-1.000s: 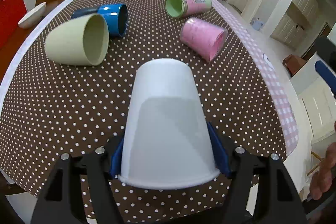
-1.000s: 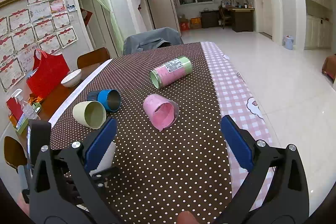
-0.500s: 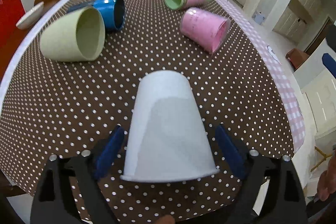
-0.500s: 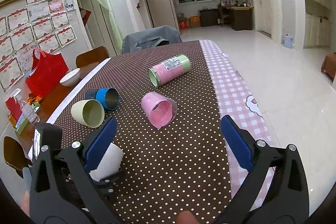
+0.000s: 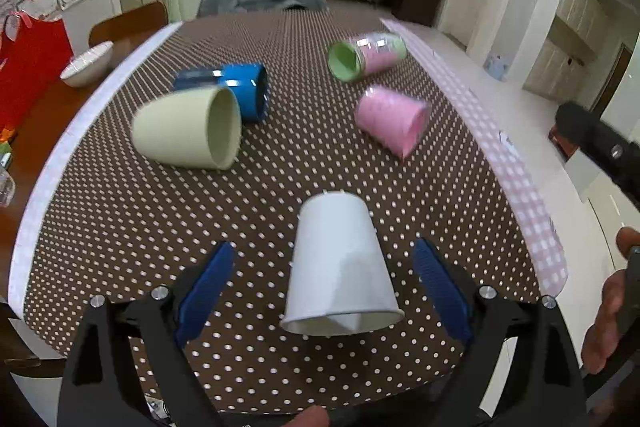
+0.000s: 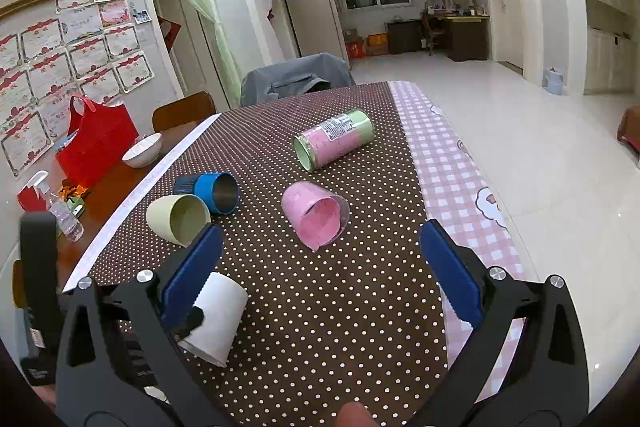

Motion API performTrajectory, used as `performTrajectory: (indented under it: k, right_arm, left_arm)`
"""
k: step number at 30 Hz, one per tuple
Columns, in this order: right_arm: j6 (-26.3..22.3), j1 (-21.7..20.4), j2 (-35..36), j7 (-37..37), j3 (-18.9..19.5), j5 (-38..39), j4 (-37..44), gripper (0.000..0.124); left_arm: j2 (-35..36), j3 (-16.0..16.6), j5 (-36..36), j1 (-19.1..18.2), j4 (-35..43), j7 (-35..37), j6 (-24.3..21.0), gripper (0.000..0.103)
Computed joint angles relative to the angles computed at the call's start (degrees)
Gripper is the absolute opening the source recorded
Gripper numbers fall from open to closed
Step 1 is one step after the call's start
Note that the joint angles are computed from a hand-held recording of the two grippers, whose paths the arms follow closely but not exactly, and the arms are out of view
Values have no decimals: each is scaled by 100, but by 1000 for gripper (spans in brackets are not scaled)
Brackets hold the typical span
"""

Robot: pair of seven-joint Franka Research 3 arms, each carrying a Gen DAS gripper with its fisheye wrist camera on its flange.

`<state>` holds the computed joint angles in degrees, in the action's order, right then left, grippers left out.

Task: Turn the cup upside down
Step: 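Open the left gripper and withdraw it from the white cup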

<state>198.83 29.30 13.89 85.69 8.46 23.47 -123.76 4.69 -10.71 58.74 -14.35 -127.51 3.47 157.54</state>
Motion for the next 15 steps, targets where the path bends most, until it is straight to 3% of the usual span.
performTrajectory:
  k: [15]
  right_arm:
    - [28, 34, -128, -32, 45, -168, 7, 97]
  left_arm:
    - [-853, -324, 998, 99, -336, -1054, -790, 90]
